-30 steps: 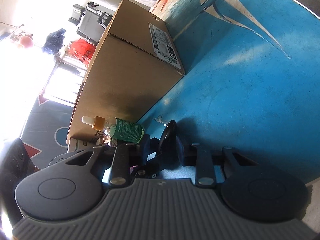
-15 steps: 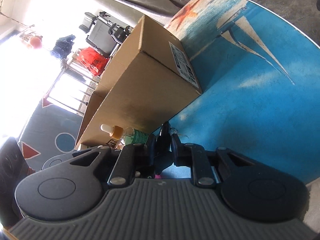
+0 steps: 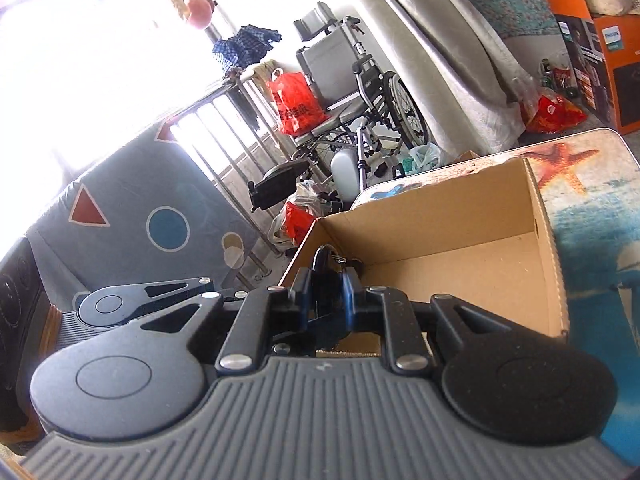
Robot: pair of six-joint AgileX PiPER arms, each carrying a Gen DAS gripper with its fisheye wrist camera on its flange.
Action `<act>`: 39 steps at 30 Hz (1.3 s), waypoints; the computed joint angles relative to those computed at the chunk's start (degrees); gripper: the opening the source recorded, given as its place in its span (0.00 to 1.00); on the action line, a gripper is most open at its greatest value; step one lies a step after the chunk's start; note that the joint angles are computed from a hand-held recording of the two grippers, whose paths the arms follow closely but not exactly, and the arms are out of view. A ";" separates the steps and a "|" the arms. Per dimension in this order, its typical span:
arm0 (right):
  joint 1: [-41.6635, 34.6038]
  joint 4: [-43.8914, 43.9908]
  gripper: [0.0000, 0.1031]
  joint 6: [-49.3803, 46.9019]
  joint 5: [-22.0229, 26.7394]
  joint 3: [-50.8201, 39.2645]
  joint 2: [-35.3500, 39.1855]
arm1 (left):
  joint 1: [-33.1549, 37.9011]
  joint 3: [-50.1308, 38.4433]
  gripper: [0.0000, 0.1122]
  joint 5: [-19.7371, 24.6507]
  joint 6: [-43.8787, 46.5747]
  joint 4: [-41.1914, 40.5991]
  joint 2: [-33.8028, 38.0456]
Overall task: Organize rigid objects
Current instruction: 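Carry the black key fob into the box and open the right gripper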
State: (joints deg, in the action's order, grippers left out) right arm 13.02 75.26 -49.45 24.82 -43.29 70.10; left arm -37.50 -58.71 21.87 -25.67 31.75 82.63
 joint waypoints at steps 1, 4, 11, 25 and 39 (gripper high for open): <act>-0.07 -4.05 0.15 3.56 1.73 -4.09 3.43 | 2.57 -2.79 0.22 0.84 5.08 -5.73 2.10; 0.21 -16.37 0.14 15.75 7.83 -17.92 15.14 | 9.81 -11.07 0.22 5.90 20.55 -22.92 8.34; -0.29 -29.54 0.14 34.55 25.01 -49.18 41.33 | 21.43 -26.41 0.20 16.74 35.82 -39.85 22.73; 0.60 -35.56 0.14 47.45 41.85 -92.31 75.44 | 22.00 -37.91 0.25 22.50 28.07 -32.20 31.82; -4.24 -26.02 0.25 31.33 28.31 -57.95 51.81 | 22.32 -20.98 0.37 13.28 34.29 -38.59 15.75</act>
